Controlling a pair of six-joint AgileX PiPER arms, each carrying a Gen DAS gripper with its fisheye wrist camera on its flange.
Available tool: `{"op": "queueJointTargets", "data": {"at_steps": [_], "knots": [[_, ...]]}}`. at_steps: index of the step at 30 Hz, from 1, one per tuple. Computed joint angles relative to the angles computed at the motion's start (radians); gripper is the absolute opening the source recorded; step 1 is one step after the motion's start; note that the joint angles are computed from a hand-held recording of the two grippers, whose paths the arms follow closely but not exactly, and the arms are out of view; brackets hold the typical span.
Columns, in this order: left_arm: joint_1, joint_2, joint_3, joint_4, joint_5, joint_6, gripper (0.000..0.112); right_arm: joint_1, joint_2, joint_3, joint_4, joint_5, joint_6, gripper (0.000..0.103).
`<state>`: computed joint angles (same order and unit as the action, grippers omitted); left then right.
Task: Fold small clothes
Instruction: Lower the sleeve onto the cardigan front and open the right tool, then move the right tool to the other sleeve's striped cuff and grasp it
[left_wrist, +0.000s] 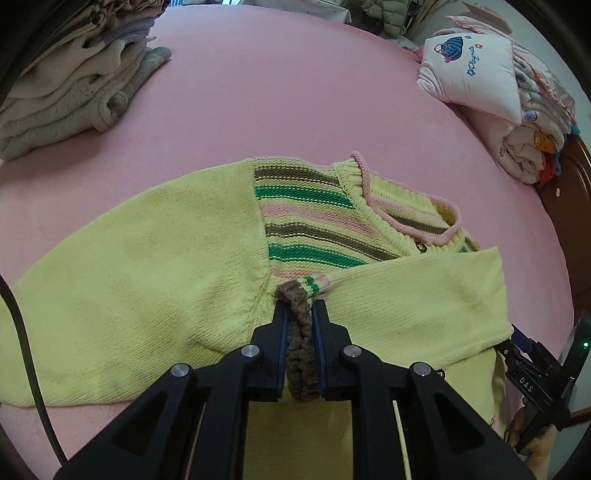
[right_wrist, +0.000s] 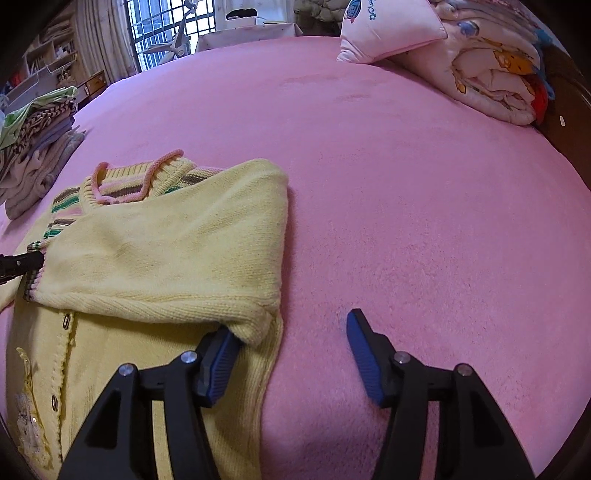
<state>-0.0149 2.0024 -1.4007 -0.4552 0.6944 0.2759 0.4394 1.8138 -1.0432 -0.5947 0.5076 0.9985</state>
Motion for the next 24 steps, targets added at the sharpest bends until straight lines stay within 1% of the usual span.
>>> {"op": "queueJointTargets", "data": {"at_steps": [3,5,6,7,8,9,10,11,13,15,16,18,20,22,24], "knots": [[0.017,0.010,-0.020,-0.030,0.040,0.015,0.016,0.011,-0.008,0.009,-0.014,0.009,0.014,0.058],[0.023,0.000,-0.025,-0.030,0.070,0.002,0.020,0.023,-0.023,0.009,-0.003,0.034,-0.003,0.058],[0.019,-0.012,-0.024,-0.014,0.079,-0.013,0.021,0.043,-0.043,0.016,-0.013,0.061,0.007,0.058],[0.015,-0.035,-0.016,0.009,0.085,-0.030,0.029,0.060,-0.062,0.021,-0.025,0.085,0.017,0.058],[0.006,-0.061,-0.003,0.048,0.081,-0.061,0.050,0.072,-0.077,0.026,-0.036,0.100,0.024,0.058],[-0.010,-0.098,0.019,0.114,0.063,-0.117,0.074,0.092,-0.101,0.038,-0.055,0.119,0.037,0.058],[-0.026,-0.154,0.062,0.185,0.027,-0.178,0.082,0.122,-0.134,0.051,-0.079,0.148,0.059,0.058],[-0.036,-0.210,0.105,0.229,-0.004,-0.213,0.087,0.139,-0.155,0.058,-0.088,0.164,0.067,0.058],[-0.036,-0.287,0.149,0.241,0.004,-0.215,0.087,0.189,-0.215,0.074,-0.097,0.211,0.084,0.058],[-0.029,-0.377,0.186,0.241,0.047,-0.227,0.087,0.230,-0.264,0.077,-0.088,0.249,0.090,0.058],[-0.029,-0.411,0.201,0.257,0.056,-0.245,0.087,0.259,-0.292,0.074,-0.082,0.272,0.097,0.058],[-0.037,-0.498,0.238,0.338,0.087,-0.325,0.087,0.310,-0.327,0.059,-0.079,0.317,0.111,0.058],[-0.029,-0.571,0.267,0.378,0.123,-0.351,0.087,0.392,-0.351,0.022,-0.091,0.392,0.145,0.058],[0.004,-0.640,0.293,0.362,0.161,-0.322,0.087,0.462,-0.353,-0.018,-0.103,0.446,0.174,0.058],[0.045,-0.700,0.318,0.333,0.189,-0.287,0.087,0.515,-0.350,-0.058,-0.110,0.477,0.185,0.058]]}}
